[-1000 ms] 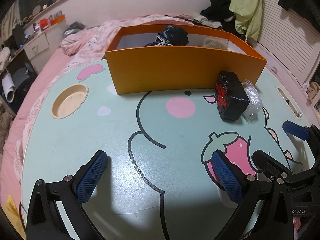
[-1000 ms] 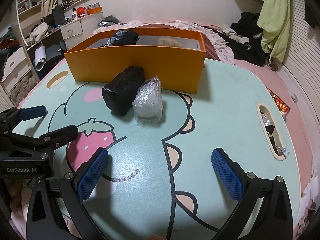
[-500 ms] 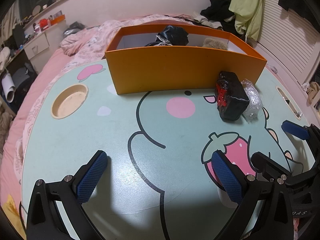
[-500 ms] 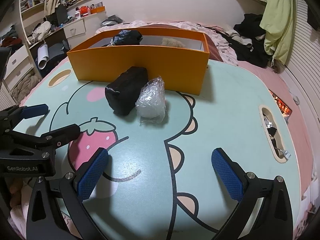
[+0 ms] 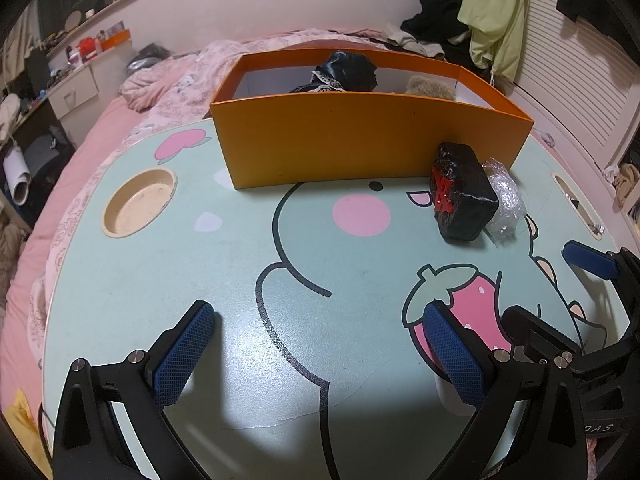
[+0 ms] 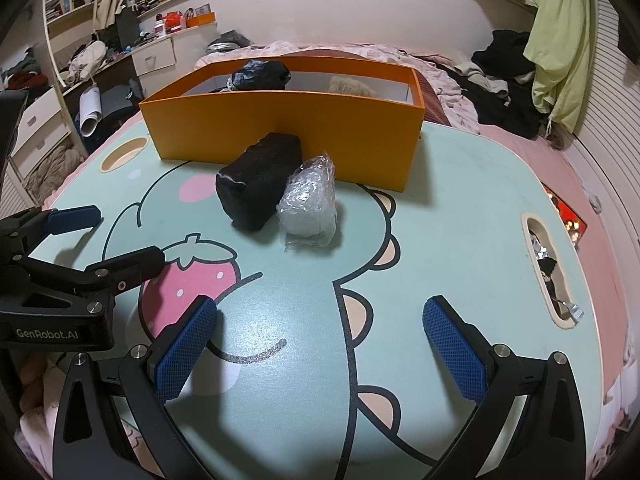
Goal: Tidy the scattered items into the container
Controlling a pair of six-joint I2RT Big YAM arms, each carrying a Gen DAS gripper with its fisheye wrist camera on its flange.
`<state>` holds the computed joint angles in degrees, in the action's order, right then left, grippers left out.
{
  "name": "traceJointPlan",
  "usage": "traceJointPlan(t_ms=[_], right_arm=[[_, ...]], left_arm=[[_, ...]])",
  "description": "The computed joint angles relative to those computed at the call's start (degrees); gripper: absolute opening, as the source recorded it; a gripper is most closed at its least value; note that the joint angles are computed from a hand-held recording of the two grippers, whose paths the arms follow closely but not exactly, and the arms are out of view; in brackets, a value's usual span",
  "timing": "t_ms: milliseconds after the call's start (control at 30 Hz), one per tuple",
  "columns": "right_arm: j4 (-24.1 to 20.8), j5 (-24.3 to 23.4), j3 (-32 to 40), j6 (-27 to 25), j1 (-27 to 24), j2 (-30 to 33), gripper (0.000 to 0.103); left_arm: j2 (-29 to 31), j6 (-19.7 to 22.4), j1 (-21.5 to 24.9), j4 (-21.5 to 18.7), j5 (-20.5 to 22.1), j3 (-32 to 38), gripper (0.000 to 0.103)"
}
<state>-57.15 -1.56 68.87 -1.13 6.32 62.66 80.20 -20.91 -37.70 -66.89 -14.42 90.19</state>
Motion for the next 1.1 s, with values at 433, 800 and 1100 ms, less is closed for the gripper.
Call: traceJointPlan(t_ms=[433,800,1100], right_arm=[[0.25,-0.05,-0.04,-0.09,0.03,-0.01,0.103],[3.43,-2.39,-1.81,2.20,-1.75,-1.95,0.090],[5.44,-1.93,-2.87,5.90,-3.59,-2.98,0.002]], left_arm=[[-0.01,-0.02,0.00,0.00,0.00,-0.01,0.103],[0.10,0.17,-0.07,0.04,0.11,0.11,0.103],[0.52,0.27,-0.34,-0.20,0.26,0.81,0.103]])
